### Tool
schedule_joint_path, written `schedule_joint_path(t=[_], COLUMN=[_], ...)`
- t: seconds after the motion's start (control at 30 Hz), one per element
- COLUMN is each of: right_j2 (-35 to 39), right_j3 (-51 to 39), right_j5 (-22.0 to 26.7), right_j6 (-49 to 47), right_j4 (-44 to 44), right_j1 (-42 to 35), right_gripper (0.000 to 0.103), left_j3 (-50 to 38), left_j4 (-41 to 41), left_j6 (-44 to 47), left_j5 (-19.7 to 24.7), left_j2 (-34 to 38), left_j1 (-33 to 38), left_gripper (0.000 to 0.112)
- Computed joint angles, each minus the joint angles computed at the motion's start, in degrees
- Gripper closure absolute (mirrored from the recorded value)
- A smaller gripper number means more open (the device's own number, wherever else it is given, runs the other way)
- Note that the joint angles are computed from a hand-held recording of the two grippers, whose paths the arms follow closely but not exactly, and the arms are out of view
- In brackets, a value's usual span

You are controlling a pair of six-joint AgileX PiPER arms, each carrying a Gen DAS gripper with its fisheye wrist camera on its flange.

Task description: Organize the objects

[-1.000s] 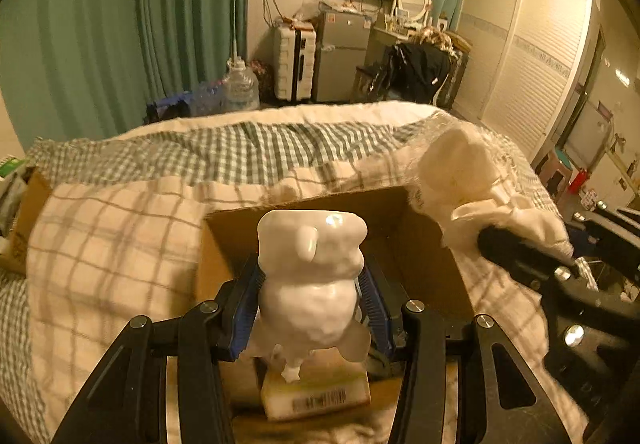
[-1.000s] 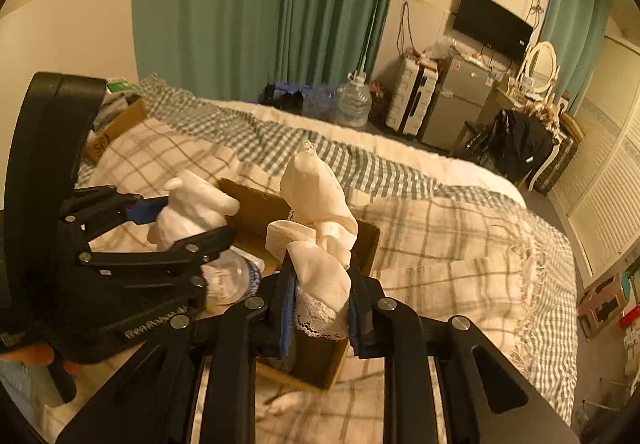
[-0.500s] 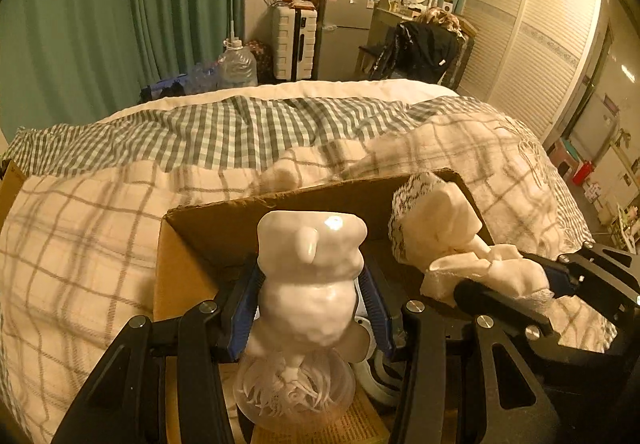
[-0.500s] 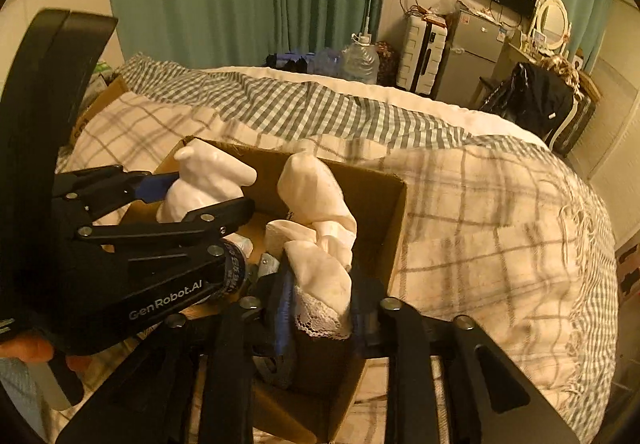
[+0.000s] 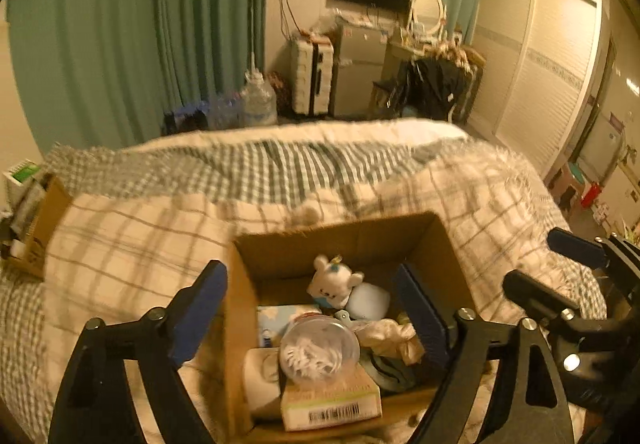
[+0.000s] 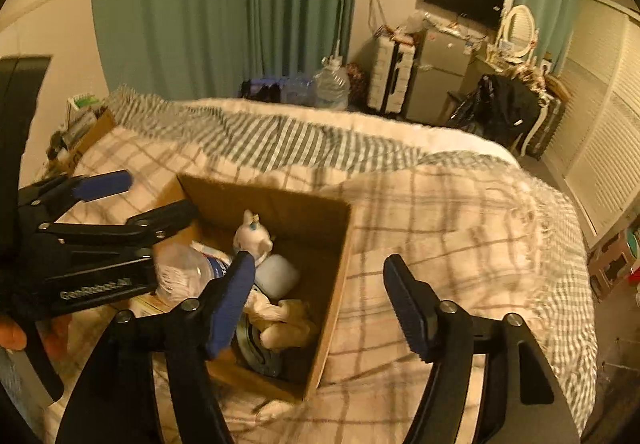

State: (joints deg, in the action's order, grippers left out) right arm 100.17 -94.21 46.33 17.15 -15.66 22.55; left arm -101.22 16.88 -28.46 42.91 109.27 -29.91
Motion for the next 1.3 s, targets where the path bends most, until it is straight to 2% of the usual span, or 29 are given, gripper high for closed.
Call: schedule_joint_path(t=[0.1,0.13,0.27,0.4,0.53,0.67,0.83,0.97,1.07,1.17,1.23,1.3], right_j2=[-3.95,-5.13,-10.33,-15.88,-21.13,-25.8,-30.41,-35.16,-37.6,-36.45,-35.09,-34.35], right_j3=[-0.73,-0.9,-1.0,0.1,2.45,6.87,14.01,24.69,32.96,40.48,43.74,46.19], right_j5=[3.05,3.91,7.33,9.66,11.52,14.21,19.2,22.82,23.36,21.44,21.62,19.29], right_j6=[3.37,4.65,9.11,14.09,20.18,28.23,36.95,49.47,58.75,65.39,69.01,71.51], right_j4=[-3.53,-5.06,-9.88,-16.22,-22.93,-31.67,-41.05,-49.47,-53.63,-55.54,-57.58,-58.54], right_j1=[1.93,2.64,5.46,9.79,15.61,22.97,33.08,42.57,45.99,45.49,45.9,44.81], right_gripper=[0.022,0.015,0.01,0.001,0.001,0.001,0.001,0.001,0.001,0.001,0.001,0.001], left_j3=[3.27,3.44,7.79,12.05,16.51,22.89,31.64,41.18,48.2,55.05,57.73,59.09], left_j4=[2.82,3.17,9.49,17.38,24.66,35.41,47.48,54.77,56.16,59.32,61.64,62.92], left_j6=[-2.04,-2.11,-6.09,-11.58,-17.94,-27.91,-41.05,-53.26,-61.96,-70.8,-74.73,-77.09], left_j5=[0.44,0.85,1.45,2.26,3.35,5.02,11.89,16.89,17.96,17.28,19.21,21.04], left_j2=[-5.68,-6.74,-14.54,-21.73,-27.75,-34.46,-40.71,-44.94,-46.64,-46.75,-45.79,-44.35], left_j1=[-1.18,-1.44,-4.46,-8.27,-11.9,-17.7,-27.53,-34.35,-36.4,-36.92,-38.33,-39.3], left_gripper=[0.018,0.018,0.009,0.009,0.009,0.009,0.009,0.009,0.009,0.009,0.009,0.009])
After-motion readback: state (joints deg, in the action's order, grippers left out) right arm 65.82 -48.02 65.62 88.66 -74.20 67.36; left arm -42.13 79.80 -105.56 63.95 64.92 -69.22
